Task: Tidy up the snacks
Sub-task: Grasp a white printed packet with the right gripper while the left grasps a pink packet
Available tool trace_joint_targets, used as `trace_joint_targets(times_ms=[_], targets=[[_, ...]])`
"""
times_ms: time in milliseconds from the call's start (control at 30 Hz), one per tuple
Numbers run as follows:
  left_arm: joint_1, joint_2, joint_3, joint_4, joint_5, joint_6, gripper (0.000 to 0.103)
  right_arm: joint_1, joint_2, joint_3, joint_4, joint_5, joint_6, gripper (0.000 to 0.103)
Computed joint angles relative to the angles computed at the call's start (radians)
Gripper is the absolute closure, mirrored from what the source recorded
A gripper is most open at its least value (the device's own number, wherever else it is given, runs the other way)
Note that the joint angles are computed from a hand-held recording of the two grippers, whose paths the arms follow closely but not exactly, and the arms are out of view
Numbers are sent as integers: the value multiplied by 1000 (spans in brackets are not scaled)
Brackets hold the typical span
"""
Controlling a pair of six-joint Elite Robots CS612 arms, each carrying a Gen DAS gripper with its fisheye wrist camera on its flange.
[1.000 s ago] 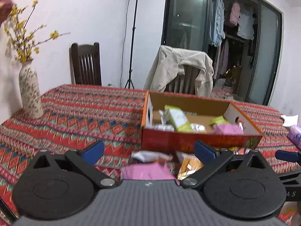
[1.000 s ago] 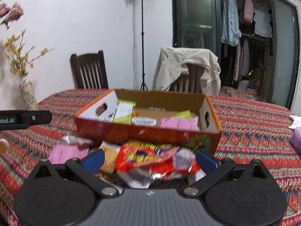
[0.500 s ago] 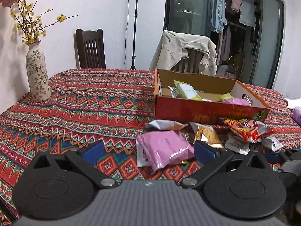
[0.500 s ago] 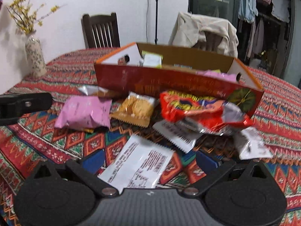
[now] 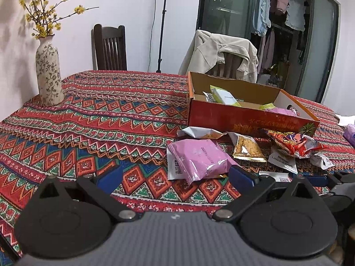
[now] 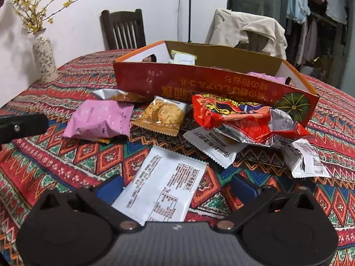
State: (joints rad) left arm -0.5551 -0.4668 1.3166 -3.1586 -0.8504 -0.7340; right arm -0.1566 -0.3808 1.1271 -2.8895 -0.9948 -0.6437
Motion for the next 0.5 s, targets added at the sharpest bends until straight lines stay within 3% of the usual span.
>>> trace_joint_targets(times_ms=[67,133,167,367,500], targets=[[0,-2,3,7,-1,-14,0,-2,-2,9,-15,10,-1,5],[1,-3,6,10,-2,-26,0,-7,-11,25,-21,41,-26,23],[1,-3,7,11,-3,-31,0,-8,-15,30,-15,57,-38,45],[-3,-6,13,7,-1,-39,0,-15,-21,48,-41,82,-46,61],[-3,-7,10,16,7,-45,0,-24,-16,55,-89,112,-25,63]])
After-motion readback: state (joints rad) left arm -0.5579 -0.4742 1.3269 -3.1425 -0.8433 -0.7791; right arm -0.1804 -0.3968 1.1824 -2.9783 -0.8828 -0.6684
